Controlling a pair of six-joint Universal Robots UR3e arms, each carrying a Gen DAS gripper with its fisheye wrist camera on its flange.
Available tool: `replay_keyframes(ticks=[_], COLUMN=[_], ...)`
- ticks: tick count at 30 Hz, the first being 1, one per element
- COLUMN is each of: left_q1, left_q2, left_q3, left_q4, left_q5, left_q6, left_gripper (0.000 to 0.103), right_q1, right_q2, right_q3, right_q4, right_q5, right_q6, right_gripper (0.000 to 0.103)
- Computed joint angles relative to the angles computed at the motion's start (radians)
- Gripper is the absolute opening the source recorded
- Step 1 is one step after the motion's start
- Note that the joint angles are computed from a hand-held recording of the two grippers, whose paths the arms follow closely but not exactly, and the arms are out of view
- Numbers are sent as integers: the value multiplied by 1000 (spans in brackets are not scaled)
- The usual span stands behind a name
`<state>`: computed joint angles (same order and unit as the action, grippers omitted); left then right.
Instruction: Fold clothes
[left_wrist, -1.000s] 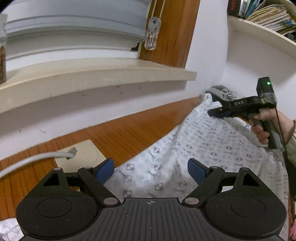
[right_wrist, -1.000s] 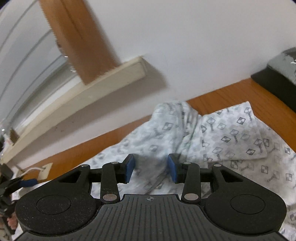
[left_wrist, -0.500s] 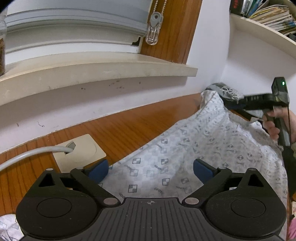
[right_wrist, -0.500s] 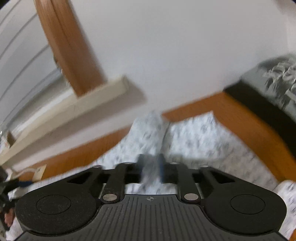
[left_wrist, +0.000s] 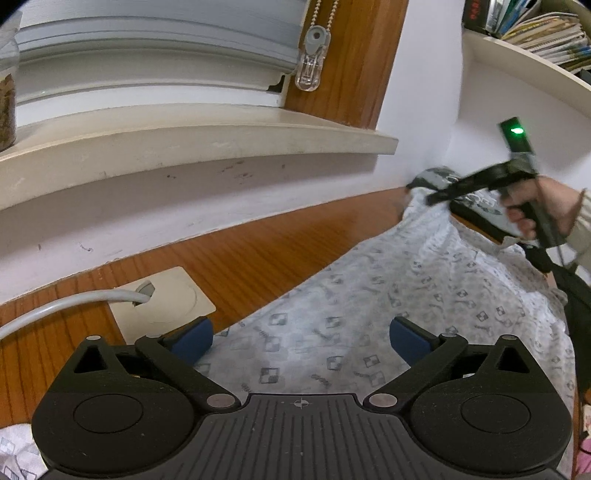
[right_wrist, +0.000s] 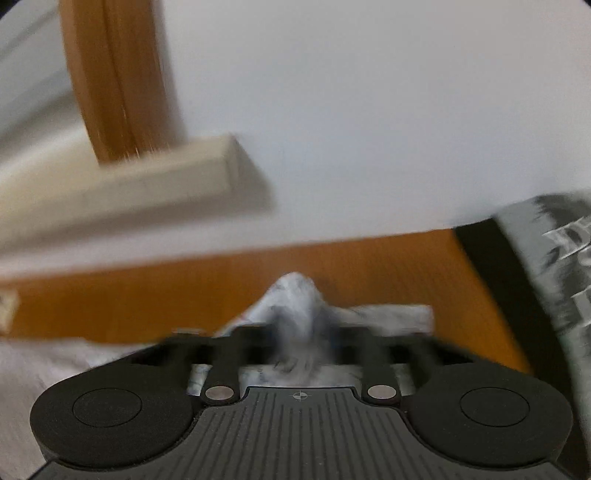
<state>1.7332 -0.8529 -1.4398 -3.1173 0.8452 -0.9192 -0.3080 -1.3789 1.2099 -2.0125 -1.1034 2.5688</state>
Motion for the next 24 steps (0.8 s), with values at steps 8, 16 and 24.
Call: replay_keyframes(ticks=[8,16,24], left_q1=[-11,-26,-3], left_q2=[-2,-4,2], left_q3=[-7,-15,-15], left_q4=[17,37,28], left_q5=[-4,-8,0], left_q6=[-15,-31,-30], left_gripper=[102,103,103], right_q1=[-46,-23,-119], right_q2=[-2,125,134], right_q3=[-55,-240,-192], right_q4=[131,246,269], right_q5=[-24,65,240], right_q6=[-113,-34,129], right_gripper=[13,55,3])
